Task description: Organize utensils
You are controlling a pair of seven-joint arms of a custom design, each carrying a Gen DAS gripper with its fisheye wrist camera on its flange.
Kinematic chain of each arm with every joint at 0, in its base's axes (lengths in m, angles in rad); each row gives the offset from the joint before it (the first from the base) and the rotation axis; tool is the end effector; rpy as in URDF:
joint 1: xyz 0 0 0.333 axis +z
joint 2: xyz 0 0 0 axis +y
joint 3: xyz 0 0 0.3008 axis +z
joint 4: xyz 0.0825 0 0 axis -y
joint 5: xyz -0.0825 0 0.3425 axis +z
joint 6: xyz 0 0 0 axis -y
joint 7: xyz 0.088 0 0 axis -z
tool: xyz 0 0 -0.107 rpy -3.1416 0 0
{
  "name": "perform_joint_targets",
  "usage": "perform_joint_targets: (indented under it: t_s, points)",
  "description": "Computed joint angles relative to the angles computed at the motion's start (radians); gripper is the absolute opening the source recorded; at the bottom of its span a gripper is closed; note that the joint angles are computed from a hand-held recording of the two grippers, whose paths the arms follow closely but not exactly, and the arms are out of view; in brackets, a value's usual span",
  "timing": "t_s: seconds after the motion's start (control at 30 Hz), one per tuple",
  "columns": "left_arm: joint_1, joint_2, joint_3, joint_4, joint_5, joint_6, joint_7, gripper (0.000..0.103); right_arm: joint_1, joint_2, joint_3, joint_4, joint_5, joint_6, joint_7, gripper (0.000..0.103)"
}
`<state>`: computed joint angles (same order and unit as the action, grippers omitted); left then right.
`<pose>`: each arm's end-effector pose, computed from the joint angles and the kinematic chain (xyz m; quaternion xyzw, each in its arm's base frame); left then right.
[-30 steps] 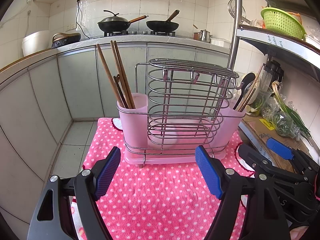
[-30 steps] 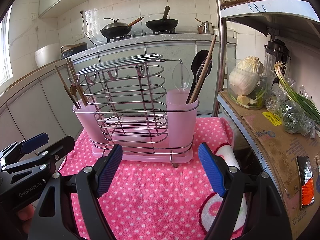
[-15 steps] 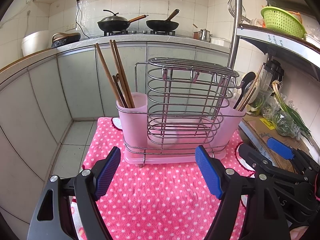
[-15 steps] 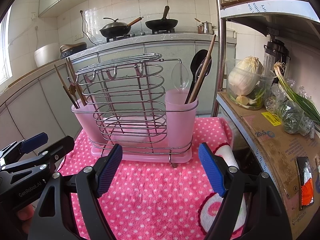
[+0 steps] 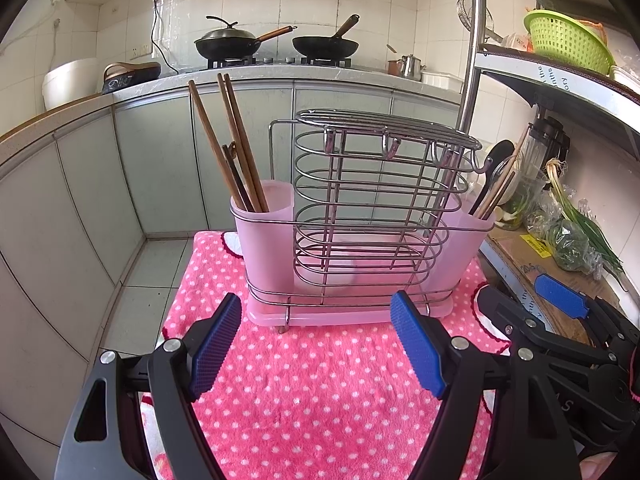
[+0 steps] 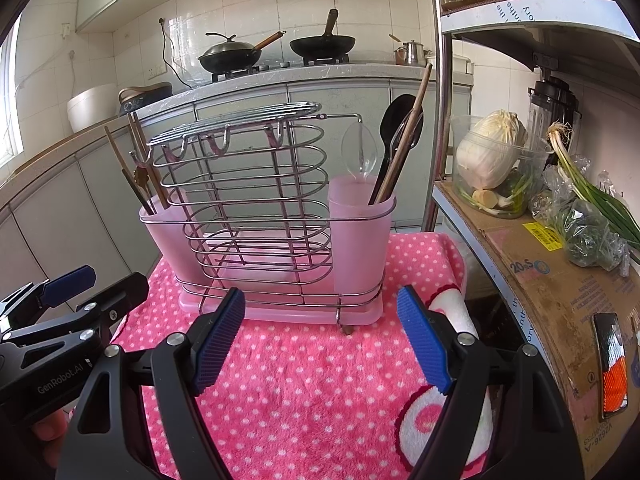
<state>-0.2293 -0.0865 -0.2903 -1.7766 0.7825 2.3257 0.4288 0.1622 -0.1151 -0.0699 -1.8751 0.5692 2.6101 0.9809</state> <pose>0.4732 -0.2647 0.6504 -0.7025 0.5462 -0.3009 0.3429 0.5362 0.0356 0.6498 -0.7186 0.5229 -0.2203 0.4022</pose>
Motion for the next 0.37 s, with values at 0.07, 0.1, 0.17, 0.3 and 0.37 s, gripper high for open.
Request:
perform_joint_targets:
  t_s: [0.07,0.1,0.17,0.3,0.37]
  points:
    - [0.000,0.003,0.001,0.001,-0.005,0.002,0.003,0.075,0.000,0.003,0.000,0.001,-0.002,0.001,0.000,0.079]
    - [0.000,0.006,0.003,0.003,-0.014,0.005,0.007,0.075,-0.001,0.006,0.000,0.003,-0.001,-0.002,-0.001,0.079]
    - [0.000,0.011,0.007,0.005,-0.030,0.005,0.018,0.075,-0.003,0.014,0.002,0.009,-0.007,-0.005,0.004,0.079]
    - [0.000,0.021,0.015,0.006,-0.046,0.014,0.046,0.075,-0.009,0.030,0.009,0.015,-0.019,-0.009,0.010,0.079]
    - [0.003,0.020,0.021,-0.005,-0.049,0.019,0.052,0.075,-0.015,0.045,0.011,0.024,-0.028,-0.015,0.016,0.079]
